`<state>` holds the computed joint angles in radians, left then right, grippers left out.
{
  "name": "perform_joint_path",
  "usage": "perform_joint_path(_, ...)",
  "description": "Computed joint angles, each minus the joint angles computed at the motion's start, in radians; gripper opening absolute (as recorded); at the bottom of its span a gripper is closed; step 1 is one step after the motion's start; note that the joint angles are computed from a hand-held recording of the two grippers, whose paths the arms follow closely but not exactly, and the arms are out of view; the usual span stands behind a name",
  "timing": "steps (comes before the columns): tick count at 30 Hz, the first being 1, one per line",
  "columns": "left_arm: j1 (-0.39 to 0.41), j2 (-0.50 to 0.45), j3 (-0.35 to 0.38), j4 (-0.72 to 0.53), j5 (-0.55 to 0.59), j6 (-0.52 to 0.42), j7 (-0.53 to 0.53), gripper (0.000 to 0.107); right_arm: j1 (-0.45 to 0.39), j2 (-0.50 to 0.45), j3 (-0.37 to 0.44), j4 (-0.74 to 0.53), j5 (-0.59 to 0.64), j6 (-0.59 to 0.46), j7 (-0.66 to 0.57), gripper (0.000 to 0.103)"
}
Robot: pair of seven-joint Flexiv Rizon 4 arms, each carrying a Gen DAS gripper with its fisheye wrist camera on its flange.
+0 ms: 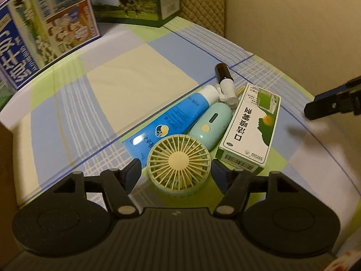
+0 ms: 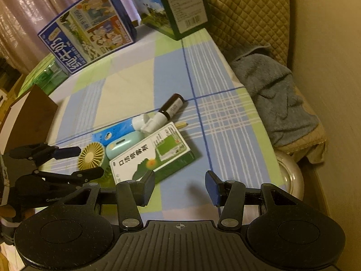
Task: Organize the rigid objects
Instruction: 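Lower the left tool onto the mint-green handheld fan and close it, then lift the fan with the left tool while the right tool approaches the green-and-white medicine box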
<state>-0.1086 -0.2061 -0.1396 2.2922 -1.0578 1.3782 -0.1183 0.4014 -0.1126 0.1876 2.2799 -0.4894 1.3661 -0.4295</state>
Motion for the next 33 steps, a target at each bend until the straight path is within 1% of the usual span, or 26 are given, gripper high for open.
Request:
perform_joint_path(2, 0.001, -0.016, 0.002, -0.009, 0.026, 0.002, 0.002, 0.065, -0.001, 0.004, 0.0, 0.003, 0.003, -0.007, 0.005, 0.046)
perform_joint_path(6, 0.014, -0.033, -0.025, -0.016, -0.006, 0.014, 0.059, 0.064, -0.005, 0.011, -0.002, 0.009, -0.004, -0.018, 0.023, 0.046)
perform_joint_path(7, 0.016, -0.033, -0.037, -0.016, -0.033, 0.019, 0.091, 0.061, -0.006, 0.011, -0.001, 0.011, -0.004, -0.019, 0.026, 0.046)
perform_joint_path(11, 0.001, -0.025, -0.053, -0.007, -0.146, 0.041, 0.179, 0.06, -0.008, 0.013, 0.004, 0.015, 0.002, -0.025, 0.03, 0.046)
perform_joint_path(14, -0.017, -0.007, -0.02, 0.011, -0.157, 0.03, 0.162, 0.06, -0.008, 0.013, 0.009, 0.016, 0.014, -0.027, 0.026, 0.046)
perform_joint_path(17, -0.033, 0.022, 0.007, 0.05, -0.182, 0.049, 0.155, 0.06, -0.006, 0.008, 0.016, 0.012, 0.034, -0.027, 0.006, 0.046)
perform_joint_path(23, -0.057, 0.091, 0.06, 0.135, -0.214, 0.096, 0.093, 0.06, 0.006, -0.004, 0.026, 0.005, 0.069, -0.023, -0.028, 0.046)
perform_joint_path(26, -0.064, 0.111, 0.077, 0.161, -0.22, 0.114, 0.074, 0.06, 0.013, -0.008, 0.031, 0.0, 0.085, -0.025, -0.045, 0.046)
perform_joint_path(30, -0.06, 0.132, 0.099, 0.19, -0.171, 0.127, 0.028, 0.06, 0.023, -0.007, 0.034, -0.001, 0.095, -0.021, -0.057, 0.046)
perform_joint_path(32, -0.06, 0.144, 0.103, 0.205, -0.185, 0.14, 0.024, 0.06, 0.027, -0.006, 0.035, 0.0, 0.097, -0.021, -0.061, 0.046)
perform_joint_path(33, -0.064, 0.145, 0.101, 0.209, -0.215, 0.154, 0.036, 0.06, 0.029, -0.005, 0.038, 0.0, 0.102, -0.023, -0.064, 0.046)
